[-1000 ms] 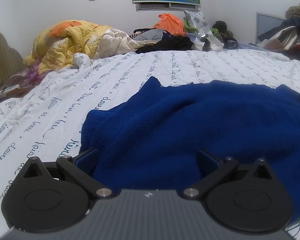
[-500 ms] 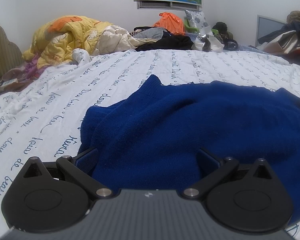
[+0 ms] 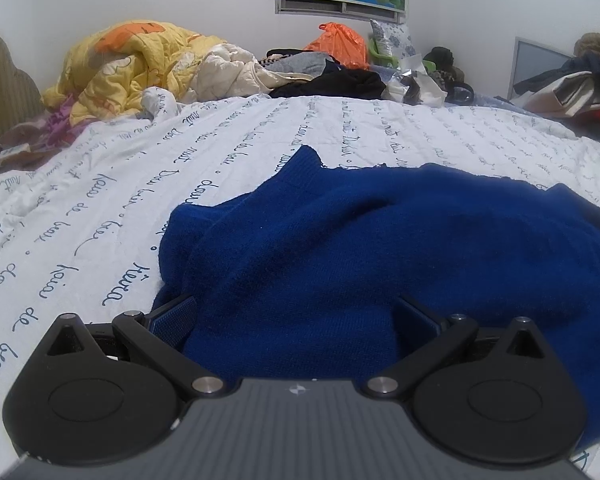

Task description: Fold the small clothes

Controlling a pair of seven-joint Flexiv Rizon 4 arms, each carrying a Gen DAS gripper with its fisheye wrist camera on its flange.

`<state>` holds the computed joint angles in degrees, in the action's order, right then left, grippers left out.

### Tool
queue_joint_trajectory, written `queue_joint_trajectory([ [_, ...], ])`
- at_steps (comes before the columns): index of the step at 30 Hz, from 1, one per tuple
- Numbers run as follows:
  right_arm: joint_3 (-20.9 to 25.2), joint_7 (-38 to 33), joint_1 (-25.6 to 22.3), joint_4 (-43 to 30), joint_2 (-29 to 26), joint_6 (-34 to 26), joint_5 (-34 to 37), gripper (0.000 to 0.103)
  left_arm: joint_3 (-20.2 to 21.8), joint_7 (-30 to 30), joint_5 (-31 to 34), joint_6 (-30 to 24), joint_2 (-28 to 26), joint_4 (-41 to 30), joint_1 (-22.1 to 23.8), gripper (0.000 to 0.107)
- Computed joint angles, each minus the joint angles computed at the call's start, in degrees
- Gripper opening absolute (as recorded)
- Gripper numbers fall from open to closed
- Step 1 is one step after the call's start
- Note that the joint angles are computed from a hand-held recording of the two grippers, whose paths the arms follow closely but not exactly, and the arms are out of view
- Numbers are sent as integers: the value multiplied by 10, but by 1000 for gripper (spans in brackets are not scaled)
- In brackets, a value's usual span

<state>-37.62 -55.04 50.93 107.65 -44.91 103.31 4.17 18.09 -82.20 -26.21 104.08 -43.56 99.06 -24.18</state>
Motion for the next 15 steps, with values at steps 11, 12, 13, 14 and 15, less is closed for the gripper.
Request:
queue_joint_trajectory([
  [11,1,-2,-1,0,1,1,1,103,-3,-2,4,0,1,0,4,103],
  [12,1,-2,-1,0,1,1,1,103,-3,-2,4,0,1,0,4,103],
  [13,1,-2,-1,1,1,1,1,103,-4,-2,5,0,1,0,5,103],
  [14,2,-2,-1,0,1,1,1,103,-5,-2,5,0,2,0,6,103],
  [15,2,-2,-1,0,1,1,1,103,-4,-2,5,0,1,0,5,103],
])
